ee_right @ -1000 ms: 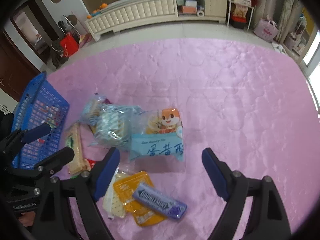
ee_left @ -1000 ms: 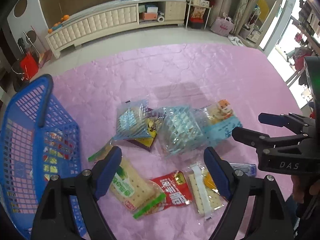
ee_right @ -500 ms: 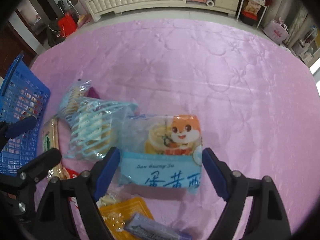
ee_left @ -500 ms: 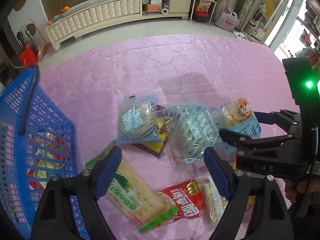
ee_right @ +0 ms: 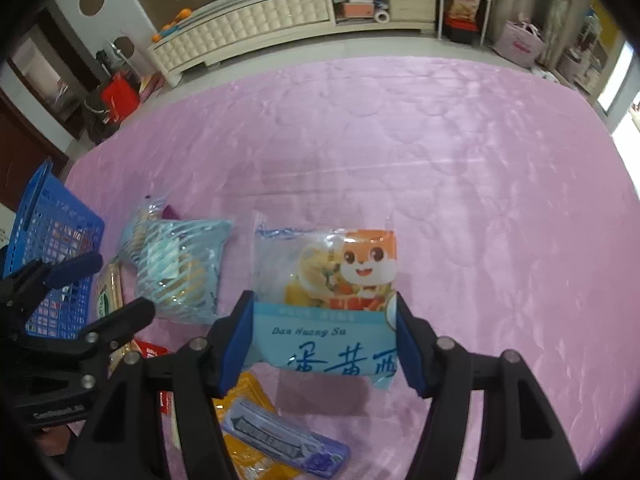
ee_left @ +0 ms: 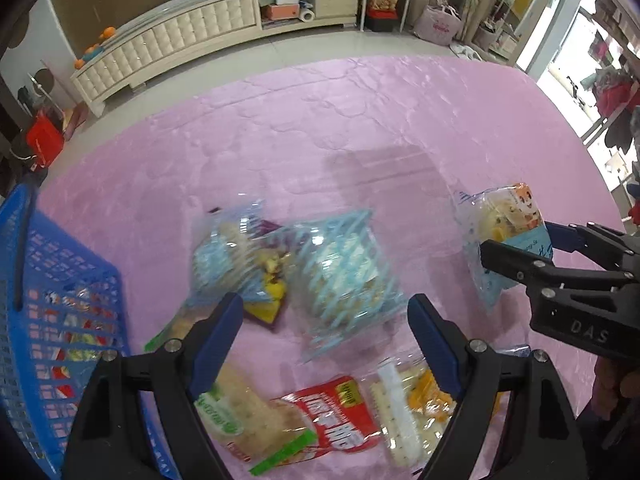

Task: Organize snacks
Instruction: 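Grasp the striped blue bag with the left gripper while the right gripper grasps the fox-print bag, then carry both bags into the blue basket and open both grippers to release them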

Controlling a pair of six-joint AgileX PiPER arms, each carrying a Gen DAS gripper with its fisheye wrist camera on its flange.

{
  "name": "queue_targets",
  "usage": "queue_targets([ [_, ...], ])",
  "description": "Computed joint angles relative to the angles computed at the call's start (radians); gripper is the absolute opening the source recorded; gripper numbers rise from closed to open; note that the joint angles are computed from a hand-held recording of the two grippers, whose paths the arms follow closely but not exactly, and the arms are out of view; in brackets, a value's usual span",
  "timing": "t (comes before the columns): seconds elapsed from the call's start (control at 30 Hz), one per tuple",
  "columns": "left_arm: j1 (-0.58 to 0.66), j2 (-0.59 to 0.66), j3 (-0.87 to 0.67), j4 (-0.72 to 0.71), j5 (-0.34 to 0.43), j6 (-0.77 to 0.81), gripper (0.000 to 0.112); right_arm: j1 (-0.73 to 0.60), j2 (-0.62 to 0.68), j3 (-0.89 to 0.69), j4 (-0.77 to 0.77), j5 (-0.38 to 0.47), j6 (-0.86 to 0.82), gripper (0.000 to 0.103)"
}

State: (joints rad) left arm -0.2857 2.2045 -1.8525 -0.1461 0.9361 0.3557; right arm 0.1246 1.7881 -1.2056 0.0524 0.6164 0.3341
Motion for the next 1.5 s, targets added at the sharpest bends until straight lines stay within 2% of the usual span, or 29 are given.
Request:
queue_targets([
  [0.2,-0.043,0.071,-0.091,0.044,0.043,-0.044,0.083,-0.021,-0.016,0.036,0.01,-0.026,0.032,0.068],
  [0.37,-0.069,0.192,-0.265,0.086,0.136,-0.115,0.083,-0.018,-0.015,0.035,-0.04,-0.022,0.108,0.068],
  [0.43,-0.072,0.215,-0.29,0.09,0.148,-0.125,0.082,-0.024,-0.017,0.043,-0.033,-0.029,0.126,0.068],
  [0.47,-0.074,0.21,-0.275,0.097,0.129,-0.136,0.067,-0.028,-0.026,0.055,-0.033,-0.035,0.136,0.068],
  [0.5,-0.078,0.209,-0.27,0.113,0.124,-0.146,0.058,-0.029,-0.037,0.068,-0.037,-0.041,0.156,0.068],
  [0.57,-0.074,0.192,-0.251,0.099,0.12,-0.124,0.055,-0.015,-0.053,0.087,-0.043,-0.054,0.209,0.068],
  [0.67,-0.062,0.11,-0.141,0.069,0.078,-0.071,0.053,0.012,-0.104,0.129,-0.047,-0.082,0.284,0.068],
  [0.77,-0.051,-0.018,0.026,0.072,-0.008,-0.042,0.053,0.057,-0.17,0.163,-0.108,-0.084,0.397,0.068],
  [0.87,-0.021,-0.139,0.162,0.031,-0.062,0.016,0.053,0.117,-0.231,0.171,-0.197,-0.054,0.52,0.068],
  [1.0,0.041,-0.276,0.288,-0.05,-0.084,0.1,0.053,0.205,-0.289,0.16,-0.306,0.003,0.659,0.068],
  [1.27,0.226,-0.471,0.405,-0.237,-0.052,0.34,0.053,0.395,-0.326,0.058,-0.481,0.133,0.841,0.068],
  [1.4,0.323,-0.55,0.432,-0.304,-0.008,0.415,0.053,0.485,-0.289,-0.041,-0.54,0.197,0.878,0.068],
  [1.5,0.418,-0.567,0.421,-0.363,0.032,0.492,0.053,0.525,-0.277,-0.082,-0.553,0.214,0.882,0.068],
])
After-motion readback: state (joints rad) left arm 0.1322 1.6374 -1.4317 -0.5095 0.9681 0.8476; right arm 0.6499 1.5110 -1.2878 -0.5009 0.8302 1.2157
